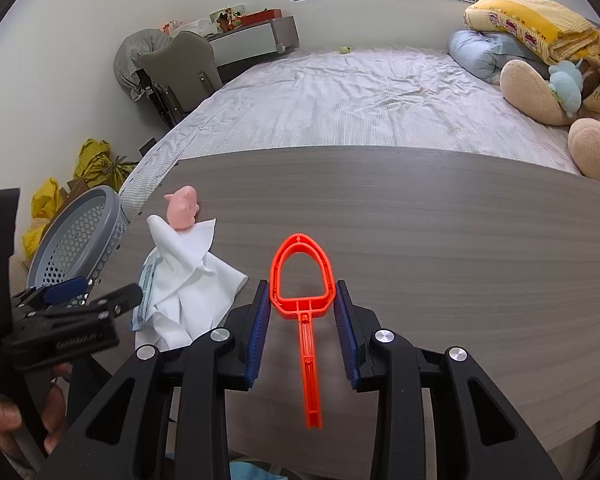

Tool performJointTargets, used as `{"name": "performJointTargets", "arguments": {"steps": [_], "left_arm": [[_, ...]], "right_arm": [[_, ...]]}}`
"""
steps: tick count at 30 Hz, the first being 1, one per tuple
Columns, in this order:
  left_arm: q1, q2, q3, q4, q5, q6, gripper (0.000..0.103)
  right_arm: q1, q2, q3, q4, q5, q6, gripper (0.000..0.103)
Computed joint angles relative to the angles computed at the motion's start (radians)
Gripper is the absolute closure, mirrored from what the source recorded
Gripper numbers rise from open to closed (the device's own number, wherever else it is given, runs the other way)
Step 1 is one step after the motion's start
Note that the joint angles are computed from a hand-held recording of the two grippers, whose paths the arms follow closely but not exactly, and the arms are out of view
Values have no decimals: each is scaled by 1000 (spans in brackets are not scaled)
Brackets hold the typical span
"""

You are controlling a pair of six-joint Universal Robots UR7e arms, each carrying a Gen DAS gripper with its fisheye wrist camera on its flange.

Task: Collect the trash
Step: 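Grasp the blue-and-white toothpaste tube with the left gripper while the right gripper holds the scoop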

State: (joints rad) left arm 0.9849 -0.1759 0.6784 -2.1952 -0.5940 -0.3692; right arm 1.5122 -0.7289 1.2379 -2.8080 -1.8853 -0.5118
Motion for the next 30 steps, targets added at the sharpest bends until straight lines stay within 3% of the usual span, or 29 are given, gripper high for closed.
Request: {"name": "performJointTargets", "arguments": {"steps": [5,12,22,30], "left_arm": [[0,23,-36,17,8,-8,16],[7,49,-92,87,-8,-25,37],[6,14,-27,39,-51,13,78],[4,-38,62,-16,-60,24,86]], "right_arm": [[-9,-16,19,-2,6,14,72],[-16,-23,24,0,17,23,72],[-13,-28,30,-2,24,23,72],[-10,-30,33,-2,28,25,72]]}}
